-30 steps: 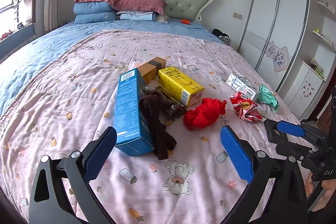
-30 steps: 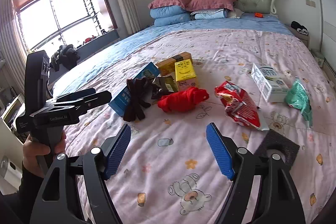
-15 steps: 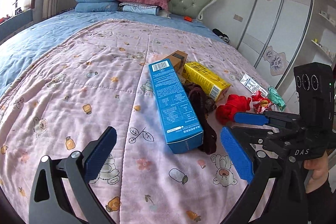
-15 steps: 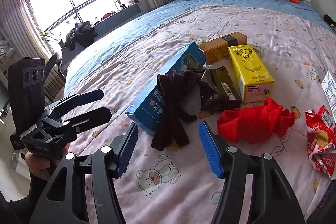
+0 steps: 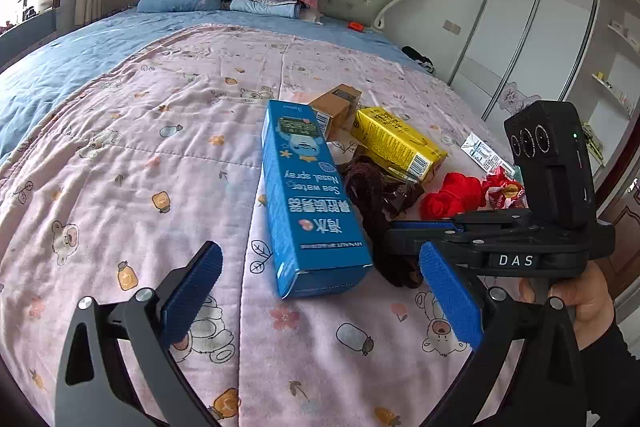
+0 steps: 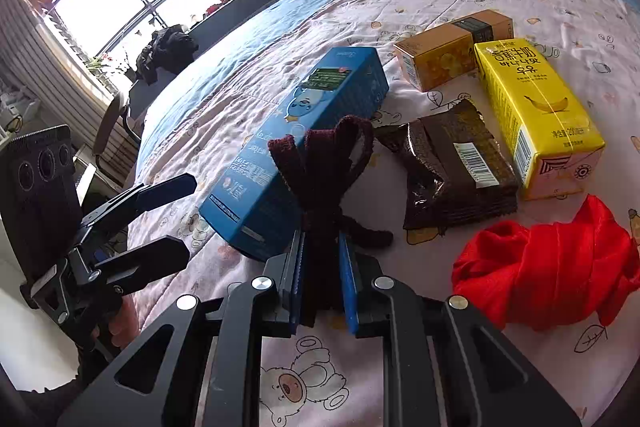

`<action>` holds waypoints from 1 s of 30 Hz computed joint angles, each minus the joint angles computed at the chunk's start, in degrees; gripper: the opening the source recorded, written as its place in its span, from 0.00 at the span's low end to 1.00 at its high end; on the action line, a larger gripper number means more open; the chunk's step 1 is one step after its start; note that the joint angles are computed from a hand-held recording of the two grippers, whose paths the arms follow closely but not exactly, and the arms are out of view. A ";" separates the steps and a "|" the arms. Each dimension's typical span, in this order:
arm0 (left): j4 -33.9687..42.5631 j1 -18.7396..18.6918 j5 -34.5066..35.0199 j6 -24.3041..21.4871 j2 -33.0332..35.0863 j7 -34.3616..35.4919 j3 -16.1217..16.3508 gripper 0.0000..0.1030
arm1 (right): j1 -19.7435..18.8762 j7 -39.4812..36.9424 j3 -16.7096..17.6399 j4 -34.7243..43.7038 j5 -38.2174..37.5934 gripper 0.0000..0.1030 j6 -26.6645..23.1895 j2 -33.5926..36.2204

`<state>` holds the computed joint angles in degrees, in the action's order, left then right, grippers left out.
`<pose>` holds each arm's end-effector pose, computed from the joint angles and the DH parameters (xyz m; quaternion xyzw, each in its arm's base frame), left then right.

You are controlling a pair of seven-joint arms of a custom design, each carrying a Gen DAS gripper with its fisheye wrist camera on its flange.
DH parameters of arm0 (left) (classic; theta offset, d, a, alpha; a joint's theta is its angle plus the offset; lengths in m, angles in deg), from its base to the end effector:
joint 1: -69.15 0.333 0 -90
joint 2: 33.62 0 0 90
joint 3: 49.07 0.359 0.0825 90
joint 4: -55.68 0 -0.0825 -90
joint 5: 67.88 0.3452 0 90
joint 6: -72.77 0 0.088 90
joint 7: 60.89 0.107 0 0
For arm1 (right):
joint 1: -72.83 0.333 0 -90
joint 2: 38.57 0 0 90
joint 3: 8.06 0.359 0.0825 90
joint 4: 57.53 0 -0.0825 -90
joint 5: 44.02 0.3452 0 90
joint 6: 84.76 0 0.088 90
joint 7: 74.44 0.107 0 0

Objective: Collect trash
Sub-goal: 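Grasp the maroon sock with the right tool, then grasp the blue nasal spray box with the left tool while the right tool holds the sock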

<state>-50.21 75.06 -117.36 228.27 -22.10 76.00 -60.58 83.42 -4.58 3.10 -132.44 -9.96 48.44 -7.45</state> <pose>0.6262 -0.0232 0.5428 -0.5676 0.7064 -0.3988 0.1406 0.6954 0.2445 0.5358 -0.7648 0.5248 0.0570 0.3694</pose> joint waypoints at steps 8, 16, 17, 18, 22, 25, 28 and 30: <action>0.59 -2.68 10.97 4.38 1.71 -9.18 0.70 0.96 | -0.81 -7.03 0.95 -9.64 3.73 0.16 11.39 -7.19; 1.66 -3.01 22.22 6.69 3.26 -20.51 0.28 0.96 | -2.08 -8.35 0.56 -9.05 7.66 0.16 7.36 -6.29; 2.01 -2.19 21.52 6.18 3.32 -20.26 -0.38 0.96 | -1.78 -8.24 0.37 -9.00 7.31 0.16 7.21 -6.02; 2.17 -1.78 21.22 6.06 3.32 -20.38 -0.67 0.96 | -1.32 -8.00 0.05 -8.92 6.46 0.16 7.22 -5.83; 3.74 -0.61 20.07 4.75 3.80 -20.93 -1.25 0.96 | 0.98 -7.39 -1.07 -8.86 1.21 0.55 7.94 -5.78; 5.47 -0.06 19.16 2.69 4.60 -20.83 -1.69 0.96 | 5.11 -4.64 -3.55 -8.66 -8.40 0.61 10.36 -5.56; 5.96 -0.32 19.28 2.52 5.02 -20.91 -1.65 0.96 | 8.01 -0.28 -5.62 -5.19 -17.69 0.52 8.25 -2.75; 6.02 -0.53 19.50 2.48 5.17 -21.25 -1.60 0.96 | 9.13 3.19 -6.82 -3.50 -22.11 0.41 5.88 -0.93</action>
